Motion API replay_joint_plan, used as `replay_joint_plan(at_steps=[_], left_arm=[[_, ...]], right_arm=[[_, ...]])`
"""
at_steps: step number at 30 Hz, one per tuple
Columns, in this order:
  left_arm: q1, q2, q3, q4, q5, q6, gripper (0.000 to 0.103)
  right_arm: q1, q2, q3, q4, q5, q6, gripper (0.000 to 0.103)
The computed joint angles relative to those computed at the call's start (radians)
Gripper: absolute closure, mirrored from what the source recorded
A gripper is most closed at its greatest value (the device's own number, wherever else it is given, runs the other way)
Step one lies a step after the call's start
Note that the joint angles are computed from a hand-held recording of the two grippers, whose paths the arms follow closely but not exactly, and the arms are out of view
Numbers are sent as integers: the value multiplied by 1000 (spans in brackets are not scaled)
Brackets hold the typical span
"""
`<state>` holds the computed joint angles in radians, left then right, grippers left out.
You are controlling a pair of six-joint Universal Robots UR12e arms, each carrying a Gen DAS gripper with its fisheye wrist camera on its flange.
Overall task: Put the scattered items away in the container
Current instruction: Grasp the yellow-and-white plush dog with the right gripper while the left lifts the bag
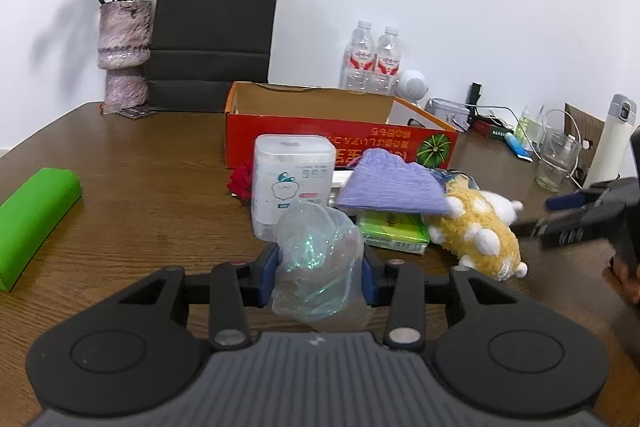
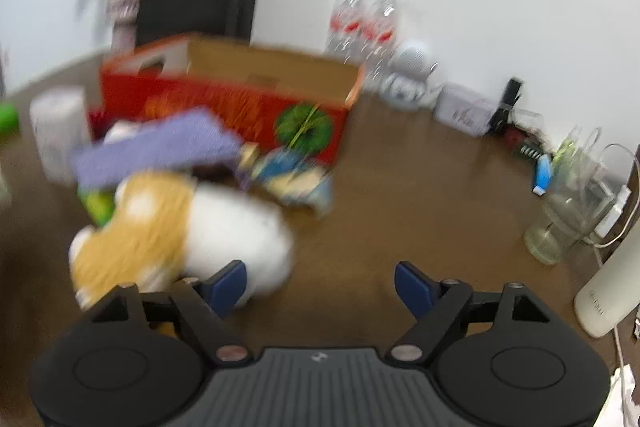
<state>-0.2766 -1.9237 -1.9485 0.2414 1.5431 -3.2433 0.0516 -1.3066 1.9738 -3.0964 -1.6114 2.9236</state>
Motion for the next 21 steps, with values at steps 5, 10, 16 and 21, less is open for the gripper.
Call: replay_joint_plan(at_steps=[5, 10, 16, 21], left_arm=[[-1, 3, -1, 9, 25, 15, 61], [6, 4, -3, 5, 25, -6, 61], [1, 7, -7, 3, 0, 5, 64], [20, 52, -10, 66, -80, 5, 66]], right_arm=[[27, -33, 68, -152, 148, -81, 19], [-12, -32, 54, -139, 187, -63, 2], [-22, -22, 64, -23, 300, 41, 57], [-42, -77, 102, -68, 332, 144, 61]])
